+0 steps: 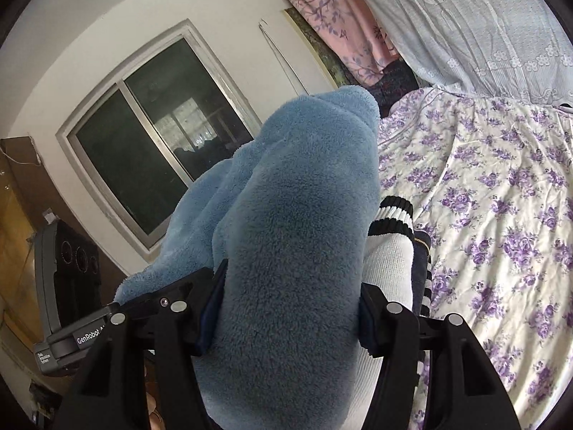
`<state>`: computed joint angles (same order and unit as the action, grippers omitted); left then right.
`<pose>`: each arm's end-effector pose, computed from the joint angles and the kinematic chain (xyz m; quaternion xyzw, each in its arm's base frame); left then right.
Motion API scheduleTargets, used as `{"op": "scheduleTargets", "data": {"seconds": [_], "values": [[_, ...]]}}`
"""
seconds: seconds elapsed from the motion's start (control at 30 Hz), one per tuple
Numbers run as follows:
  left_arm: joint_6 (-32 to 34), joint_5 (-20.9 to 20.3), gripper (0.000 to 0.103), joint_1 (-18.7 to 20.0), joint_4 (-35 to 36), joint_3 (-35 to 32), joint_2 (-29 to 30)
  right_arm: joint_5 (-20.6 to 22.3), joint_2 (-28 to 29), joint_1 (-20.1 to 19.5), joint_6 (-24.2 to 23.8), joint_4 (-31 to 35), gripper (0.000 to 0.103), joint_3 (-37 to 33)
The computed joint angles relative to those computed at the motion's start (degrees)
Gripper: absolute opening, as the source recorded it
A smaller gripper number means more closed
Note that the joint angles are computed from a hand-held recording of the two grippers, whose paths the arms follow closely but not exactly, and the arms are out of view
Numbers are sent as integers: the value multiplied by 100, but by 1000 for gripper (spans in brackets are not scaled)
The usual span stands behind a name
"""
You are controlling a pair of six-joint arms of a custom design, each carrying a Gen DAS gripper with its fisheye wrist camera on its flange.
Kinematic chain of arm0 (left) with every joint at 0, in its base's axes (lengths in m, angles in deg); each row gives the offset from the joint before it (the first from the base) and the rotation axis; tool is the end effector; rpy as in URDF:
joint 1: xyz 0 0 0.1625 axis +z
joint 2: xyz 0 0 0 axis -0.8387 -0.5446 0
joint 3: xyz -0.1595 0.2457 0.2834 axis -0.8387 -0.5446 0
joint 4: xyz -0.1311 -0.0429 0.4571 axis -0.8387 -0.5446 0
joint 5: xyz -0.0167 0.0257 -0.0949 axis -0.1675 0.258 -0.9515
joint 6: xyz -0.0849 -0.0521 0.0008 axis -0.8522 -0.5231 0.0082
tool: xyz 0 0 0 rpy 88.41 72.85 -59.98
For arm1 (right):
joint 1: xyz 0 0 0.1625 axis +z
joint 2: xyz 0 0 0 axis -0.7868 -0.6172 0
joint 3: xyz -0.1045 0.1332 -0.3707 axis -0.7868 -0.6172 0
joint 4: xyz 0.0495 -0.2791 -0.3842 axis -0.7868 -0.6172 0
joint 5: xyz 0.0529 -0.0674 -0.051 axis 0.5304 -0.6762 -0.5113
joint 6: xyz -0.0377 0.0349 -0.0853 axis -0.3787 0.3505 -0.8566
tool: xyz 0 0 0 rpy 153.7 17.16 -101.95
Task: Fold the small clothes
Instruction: 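Carry the bundle with both grippers to the white and striped clothes stack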
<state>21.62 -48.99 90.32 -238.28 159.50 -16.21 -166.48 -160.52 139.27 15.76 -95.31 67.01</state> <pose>-0.3640 -0.4794 0.1000 0.1143 0.9090 -0.3823 0.1205 0.1255 -0.5086 0.3300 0.2231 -0.9116 0.3449 0.0160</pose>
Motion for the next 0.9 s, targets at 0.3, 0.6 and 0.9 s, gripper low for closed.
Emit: {"op": "scheduleTargets", "data": {"seconds": [0.3,0.6,0.9], "values": [[-167,21,99,416,-148,-28,334,-225,594,-225,-257,-230,74,-200],[-71,49,99,466,-686,68,582,0,588,-441,-625,-259,74,-150],[-175,171,99,381,-578,58,601,83,526,-504,-695,-46,74,-180]]}}
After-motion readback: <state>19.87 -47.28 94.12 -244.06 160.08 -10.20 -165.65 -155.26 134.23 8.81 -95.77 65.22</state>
